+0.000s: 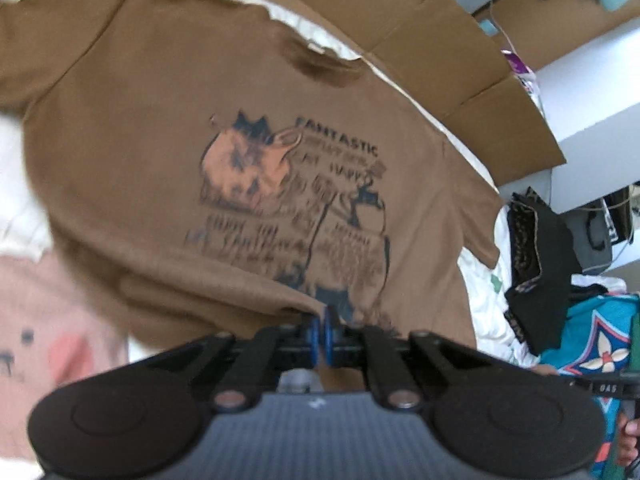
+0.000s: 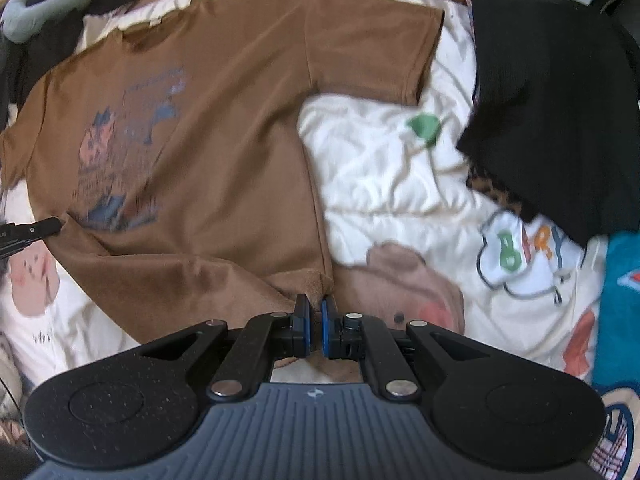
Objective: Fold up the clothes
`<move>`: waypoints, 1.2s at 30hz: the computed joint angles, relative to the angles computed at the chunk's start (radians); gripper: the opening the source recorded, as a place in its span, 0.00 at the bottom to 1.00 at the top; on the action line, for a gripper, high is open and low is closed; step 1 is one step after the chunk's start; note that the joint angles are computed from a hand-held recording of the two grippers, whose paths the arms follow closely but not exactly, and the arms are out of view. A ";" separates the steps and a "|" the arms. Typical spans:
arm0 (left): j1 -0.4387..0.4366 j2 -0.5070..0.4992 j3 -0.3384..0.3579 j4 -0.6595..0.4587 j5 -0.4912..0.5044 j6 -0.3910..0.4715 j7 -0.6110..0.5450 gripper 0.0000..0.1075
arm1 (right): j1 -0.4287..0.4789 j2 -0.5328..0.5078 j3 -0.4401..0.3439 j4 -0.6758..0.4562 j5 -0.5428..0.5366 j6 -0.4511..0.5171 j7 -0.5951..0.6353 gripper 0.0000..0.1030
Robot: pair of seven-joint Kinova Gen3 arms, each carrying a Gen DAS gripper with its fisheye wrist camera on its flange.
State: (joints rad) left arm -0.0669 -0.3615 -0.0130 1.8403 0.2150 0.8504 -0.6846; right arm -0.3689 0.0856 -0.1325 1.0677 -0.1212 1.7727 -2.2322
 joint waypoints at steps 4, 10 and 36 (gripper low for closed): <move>0.004 0.054 -0.043 -0.047 0.004 0.009 -0.070 0.03 | -0.002 0.034 0.006 -0.033 0.030 -0.014 0.010 0.04; -0.029 0.125 -0.083 -0.091 0.026 0.011 -0.145 0.03 | -0.014 0.095 0.020 -0.141 0.077 0.012 0.037 0.04; -0.124 -0.057 0.026 -0.006 -0.146 0.282 0.247 0.49 | -0.058 0.356 0.065 -0.578 0.035 0.229 0.260 0.04</move>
State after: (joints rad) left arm -0.1906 -0.4181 0.0131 1.8340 0.0692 1.1323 -0.4377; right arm -0.4273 0.4420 -0.0677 0.4899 -0.0861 2.0016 -1.9723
